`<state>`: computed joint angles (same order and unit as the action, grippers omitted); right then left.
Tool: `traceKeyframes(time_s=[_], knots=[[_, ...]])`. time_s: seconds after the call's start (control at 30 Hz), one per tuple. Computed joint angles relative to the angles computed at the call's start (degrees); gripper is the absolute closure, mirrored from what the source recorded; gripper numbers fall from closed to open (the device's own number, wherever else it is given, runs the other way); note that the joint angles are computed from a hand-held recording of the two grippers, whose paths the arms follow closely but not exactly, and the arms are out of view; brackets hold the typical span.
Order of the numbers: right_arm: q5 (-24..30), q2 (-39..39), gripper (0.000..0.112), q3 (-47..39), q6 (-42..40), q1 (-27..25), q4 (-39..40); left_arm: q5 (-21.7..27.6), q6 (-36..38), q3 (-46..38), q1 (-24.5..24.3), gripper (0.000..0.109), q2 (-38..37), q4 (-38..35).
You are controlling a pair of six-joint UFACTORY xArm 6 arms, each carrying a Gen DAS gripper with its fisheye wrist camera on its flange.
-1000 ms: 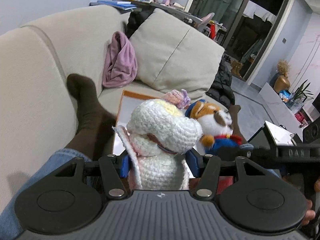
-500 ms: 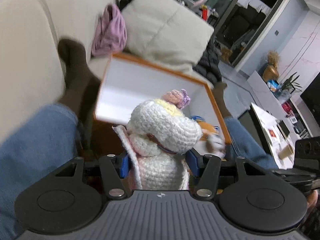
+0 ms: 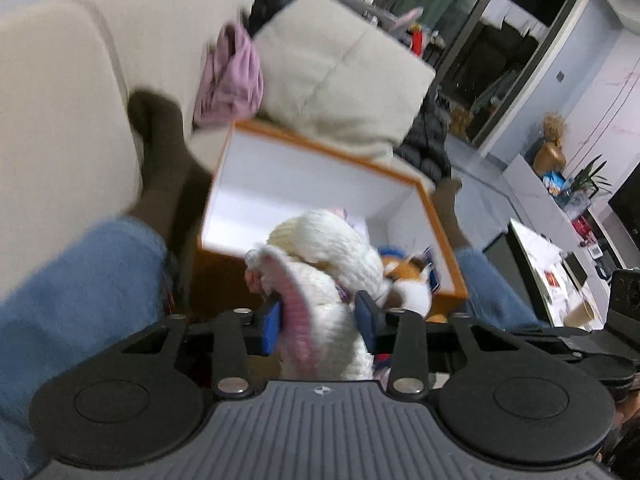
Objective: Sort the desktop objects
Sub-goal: 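Lift the bunny with the left gripper while the right lifts the red panda plush, then carry the bunny and red panda plush over the orange box with both grippers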
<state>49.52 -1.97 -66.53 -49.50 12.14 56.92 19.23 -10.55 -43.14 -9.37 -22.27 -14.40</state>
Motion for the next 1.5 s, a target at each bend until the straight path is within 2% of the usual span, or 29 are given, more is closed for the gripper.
traceKeyframes(time_s=[0.07, 0.1, 0.13, 0.23, 0.33, 0.43, 0.57, 0.63, 0.67, 0.7, 0.73, 0.77, 0.8, 0.83, 0.97, 1.07, 1.17, 1.3, 1.43, 1.5], knots=[[0.80, 1.09, 0.103, -2.11, -1.63, 0.27, 1.21, -1.06, 1.73, -1.48, -0.03, 0.079, 0.91, -0.94], [0.20, 1.28, 0.108, -2.64, -2.69, 0.83, 1.53, -1.35, 2.51, -2.36, -0.07, 0.080, 1.54, -1.30], [-0.62, 1.61, 0.108, -3.20, -3.71, 1.52, 1.62, -1.61, 3.45, -3.36, -0.08, 0.082, 2.60, -1.83], [-1.45, 2.47, 0.109, -4.08, -2.69, 2.80, -0.28, -0.77, 1.02, -4.82, 0.01, 0.083, 4.70, 0.91], [2.43, 4.20, 0.108, -4.74, 1.44, 1.98, -2.10, -1.43, -0.78, -2.79, 0.04, 0.083, 3.86, 3.28], [-3.74, 3.73, 0.104, -1.11, 5.06, 3.43, -6.52, -0.62, 0.44, -0.82, 0.11, 0.082, 3.02, 0.11], [-5.00, 4.99, 0.103, 0.32, 7.28, 2.48, -4.05, -0.75, 1.08, 1.49, -0.46, 0.082, 2.76, -0.93], [-7.54, 6.11, 0.090, 0.41, 8.26, 2.96, -3.40, -2.06, 0.69, 2.65, -0.83, 0.080, 2.82, -0.19], [-9.34, 6.21, 0.081, 0.95, 8.65, 3.29, -3.20, -3.22, 0.07, 3.48, -1.00, 0.076, 2.44, 1.05], [-9.72, 6.47, 0.073, 1.02, 8.26, 3.25, -1.97, -3.89, -1.30, 3.79, -1.01, 0.066, 2.45, 3.04], [-8.63, 6.87, 0.067, 0.76, 7.85, 2.84, -0.09, -3.89, -3.02, 4.00, -0.86, 0.059, 2.34, 5.22], [-6.70, 7.23, 0.055, 0.39, 8.09, 2.25, 1.56, -4.06, -5.66, 4.38, -0.73, 0.049, 2.18, 8.46], [-5.53, 7.56, 0.049, 0.12, 8.70, 1.90, 2.56, -4.33, -7.47, 4.71, -0.62, 0.046, 2.06, 10.94], [-4.95, 7.88, 0.049, -0.11, 9.89, 1.73, 2.63, -4.72, -8.25, 5.12, -0.72, 0.046, 1.91, 12.32], [-4.38, 9.78, 0.049, -1.22, 16.84, 1.77, -0.94, -4.11, -7.54, 4.48, -1.35, 0.046, 3.44, 11.78], [-1.76, 12.83, 0.050, -3.42, 20.68, 1.34, -1.04, -4.93, -3.49, 3.85, -2.14, 0.039, 5.29, 7.93], [-2.09, 15.11, 0.051, -4.30, 23.78, 1.68, -2.32, -4.44, -0.48, 2.61, -2.90, 0.038, 7.15, 5.22], [-1.00, 16.15, 0.066, -4.91, 20.98, 1.22, 1.46, -5.52, 2.71, 2.00, -3.37, 0.037, 8.92, 1.90], [-2.72, 15.03, 0.072, -4.04, 18.24, 1.81, 1.31, -6.40, 10.23, 1.97, -3.98, 0.040, 9.36, -6.88], [-3.13, 14.31, 0.073, -3.54, 16.22, 1.97, 1.38, -6.64, 10.35, 2.19, -4.30, 0.046, 9.07, -6.83]])
